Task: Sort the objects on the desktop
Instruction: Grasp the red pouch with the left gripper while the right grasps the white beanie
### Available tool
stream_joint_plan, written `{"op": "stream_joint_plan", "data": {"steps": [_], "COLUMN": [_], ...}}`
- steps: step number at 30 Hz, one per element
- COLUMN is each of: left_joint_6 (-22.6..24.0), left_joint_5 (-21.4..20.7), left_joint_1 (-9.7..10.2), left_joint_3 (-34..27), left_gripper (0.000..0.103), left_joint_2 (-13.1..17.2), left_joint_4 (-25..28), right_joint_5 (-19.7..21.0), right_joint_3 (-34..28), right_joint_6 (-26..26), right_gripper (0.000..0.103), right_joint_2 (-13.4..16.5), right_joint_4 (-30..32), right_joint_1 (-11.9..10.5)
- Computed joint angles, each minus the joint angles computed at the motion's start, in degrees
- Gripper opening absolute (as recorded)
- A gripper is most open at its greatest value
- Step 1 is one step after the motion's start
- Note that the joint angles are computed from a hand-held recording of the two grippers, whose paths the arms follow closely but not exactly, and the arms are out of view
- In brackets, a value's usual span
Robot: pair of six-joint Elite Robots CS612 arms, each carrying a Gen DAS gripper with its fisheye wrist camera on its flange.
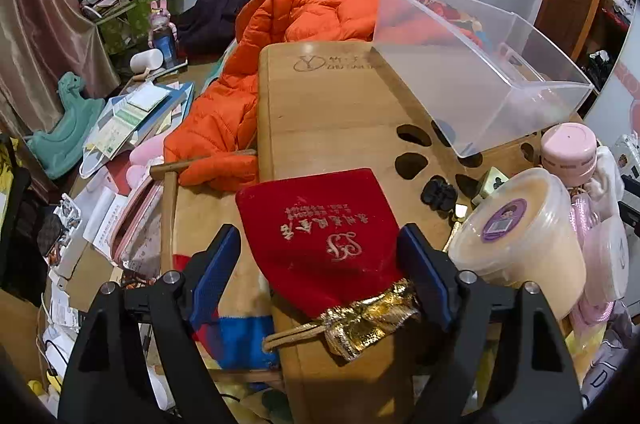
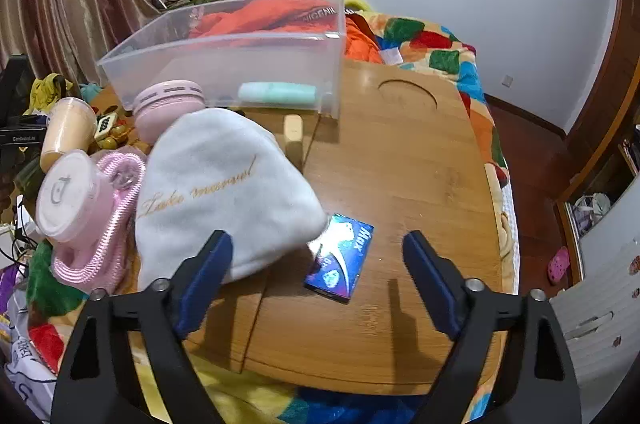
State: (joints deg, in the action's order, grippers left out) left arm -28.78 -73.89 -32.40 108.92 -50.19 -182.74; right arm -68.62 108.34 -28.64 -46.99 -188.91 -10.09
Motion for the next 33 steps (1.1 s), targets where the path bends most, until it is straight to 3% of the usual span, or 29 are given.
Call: {"op": "stream_joint_plan", "data": {"steps": [2, 7, 14, 20, 22, 25, 28, 31, 33], "left_joint_6": [0.68, 1.25, 3.77, 4.19, 4.11, 4.54, 3.94, 3.28, 2.9], "left_joint_5": [0.07, 3.39, 4.53, 5.27, 5.04, 5.65, 5.13, 4.76, 4.52], "left_joint_1": [-0.15, -1.76, -2.27, -2.48, -2.48, -2.61, -2.37, -2.25, -2.24], "left_joint_3": [0.45, -0.12, -0.88, -1.29, -0.9, -0.34, 0.13, 0.47, 0.57], "left_gripper": [0.072, 0.061, 0.047, 0.042, 0.041, 0.041, 0.041, 0.041, 0.041], "left_joint_2": [0.37, 0.78, 1.32, 1.97, 1.87, 1.39, 0.91, 0.7, 0.63], "left_joint_4": [-2.41, -2.23, -2.68, -5.6, -7.51, -8.65, -9.19, -10.12, -10.39], "right_joint_5": [0.61, 4.01, 9.18, 5.69, 4.94, 6.85, 8.83, 4.85, 1.77], "right_joint_3": [-0.4, -0.55, 0.24, -0.58, -1.36, -2.01, -2.93, -3.39, -3.52], "right_joint_6": [0.49, 1.73, -0.86, -2.76, -2.94, -3.58, -6.23, -8.84, -9.89], "right_gripper": [0.079, 0.079, 0.08, 0.084, 0.086, 0.099, 0.102, 0.102, 0.096], "right_joint_2": [0.07, -0.16, -1.74, -1.18, -1.06, -1.06, -0.96, -0.3, 0.41], "right_joint_4": [1.43, 2.51, 4.81, 3.82, 5.98, 8.68, 12.02, 11.61, 10.29], "right_joint_1": [-0.27, -0.9, -0.64, 1.37, 1.82, 1.68, 1.65, 2.81, 3.65]}}
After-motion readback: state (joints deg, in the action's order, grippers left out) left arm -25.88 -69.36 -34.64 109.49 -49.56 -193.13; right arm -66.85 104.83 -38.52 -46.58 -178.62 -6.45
